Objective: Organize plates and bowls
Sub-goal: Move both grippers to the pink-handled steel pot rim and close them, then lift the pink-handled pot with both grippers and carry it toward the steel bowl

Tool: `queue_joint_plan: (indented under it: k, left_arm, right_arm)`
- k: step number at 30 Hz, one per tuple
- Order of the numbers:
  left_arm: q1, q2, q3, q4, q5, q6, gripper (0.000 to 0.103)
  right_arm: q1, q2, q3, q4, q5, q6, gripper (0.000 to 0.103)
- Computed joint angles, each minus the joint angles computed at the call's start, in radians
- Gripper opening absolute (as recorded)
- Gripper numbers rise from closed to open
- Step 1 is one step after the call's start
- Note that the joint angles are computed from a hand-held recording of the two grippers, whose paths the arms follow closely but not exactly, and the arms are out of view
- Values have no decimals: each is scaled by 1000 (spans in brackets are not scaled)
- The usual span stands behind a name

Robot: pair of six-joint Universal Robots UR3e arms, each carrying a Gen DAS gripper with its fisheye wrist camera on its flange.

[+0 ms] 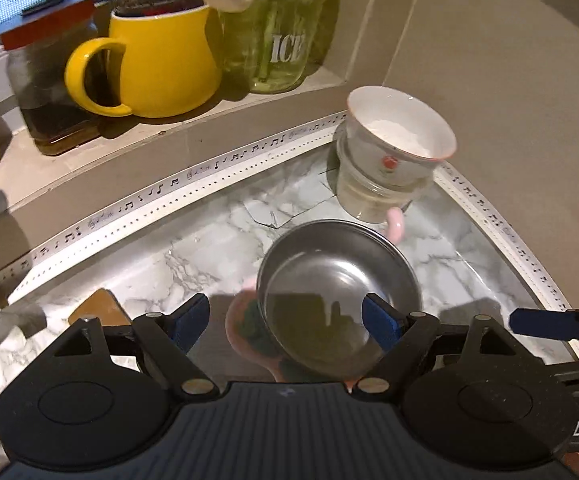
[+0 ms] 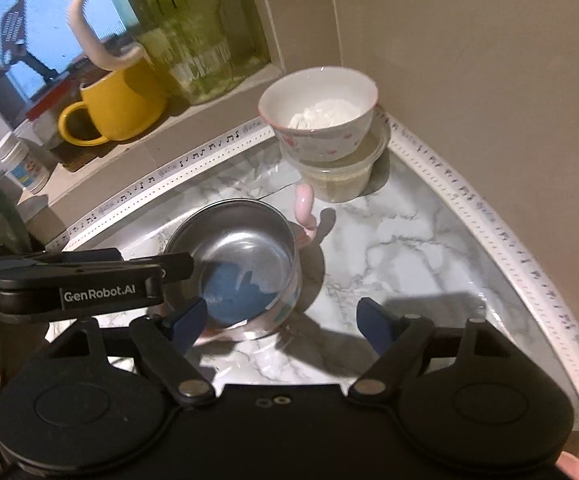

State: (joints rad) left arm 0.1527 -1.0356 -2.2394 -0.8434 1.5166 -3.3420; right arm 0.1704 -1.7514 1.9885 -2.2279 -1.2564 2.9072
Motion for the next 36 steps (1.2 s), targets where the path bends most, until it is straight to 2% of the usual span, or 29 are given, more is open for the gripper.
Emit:
queue_joint_plan:
  k: [3,10,15,17,18,21,24,26,31,36]
  left_arm:
    - [-1,-81,42,3,7,2,84]
    - [12,-225,92,40,2,2,83]
    - [-9,-286,98,88,14,-1,83]
    - [-18,-312,98,107,24,-4,74]
    - [-17,-319,96,110,22,-3,66]
    - [-16,-335,84,129,30,-11,58]
    - [-7,-343,72,142,21,-10,42]
    - [-8,-347,63,154,26,-6,40]
    - [-6,-339,45,172,38,-9,27]
    - [-5,-318,29,176,38,-4,21]
  right_arm:
    - [26,84,-54,-1,-6,41,72]
    - [79,224,-125,-31,-54,84,65]
    - [94,292,-166,-24,-66,96,50]
    - [97,309,-174,-25,-70,99,48]
    - [100,317,-177,-27,-75,99,43]
    - [103,335,-190,-18,-80,98,36]
    - [102,336,-191,-9,-78,95,31]
    - [102,333,-187,-13,-77,99,31]
    - [115,329,-186,-19,-94,107,26]
    - [123,324,-173,-47,-120,119,21]
